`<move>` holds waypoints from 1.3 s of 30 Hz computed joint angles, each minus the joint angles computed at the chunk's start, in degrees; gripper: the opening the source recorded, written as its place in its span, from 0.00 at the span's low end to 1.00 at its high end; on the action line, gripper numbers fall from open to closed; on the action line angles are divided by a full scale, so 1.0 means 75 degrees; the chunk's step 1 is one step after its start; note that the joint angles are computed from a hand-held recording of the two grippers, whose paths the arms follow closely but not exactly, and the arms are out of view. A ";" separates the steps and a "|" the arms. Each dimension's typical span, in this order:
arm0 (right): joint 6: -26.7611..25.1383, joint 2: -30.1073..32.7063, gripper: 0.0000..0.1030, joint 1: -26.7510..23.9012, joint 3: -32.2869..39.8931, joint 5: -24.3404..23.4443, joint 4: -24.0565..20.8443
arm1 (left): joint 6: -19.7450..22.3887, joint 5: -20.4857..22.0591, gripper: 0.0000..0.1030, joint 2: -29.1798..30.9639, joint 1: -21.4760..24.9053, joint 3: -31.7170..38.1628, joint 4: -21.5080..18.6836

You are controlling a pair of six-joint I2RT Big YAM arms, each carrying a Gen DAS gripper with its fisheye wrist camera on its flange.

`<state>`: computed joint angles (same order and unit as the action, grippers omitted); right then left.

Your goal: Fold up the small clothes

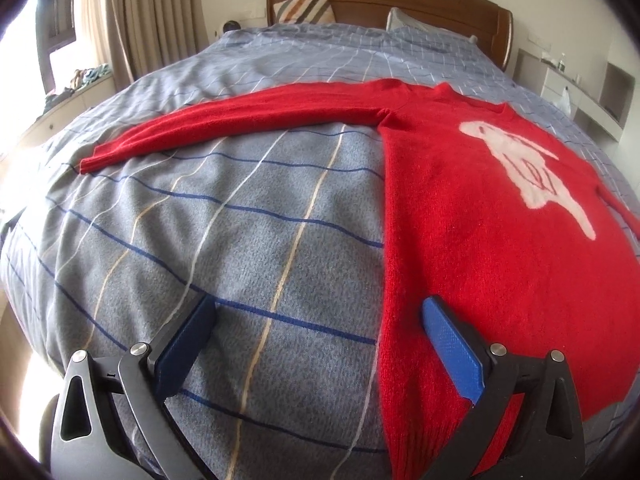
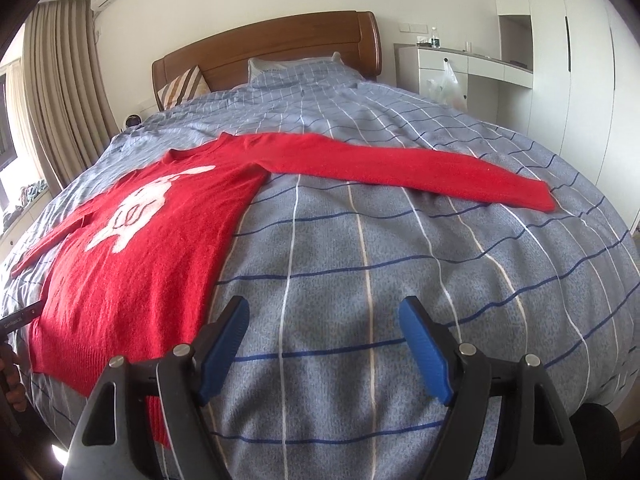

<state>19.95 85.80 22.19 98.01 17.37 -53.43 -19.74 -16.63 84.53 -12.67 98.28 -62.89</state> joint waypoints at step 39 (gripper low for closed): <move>-0.0373 -0.0015 0.79 0.0245 -0.0034 0.0214 0.0192 | -0.0102 -0.0403 1.00 -0.0194 -0.0063 -0.0161 0.0836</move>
<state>17.15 85.69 24.03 97.76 18.97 -51.99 -20.50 -19.66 83.08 -13.14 97.08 -56.62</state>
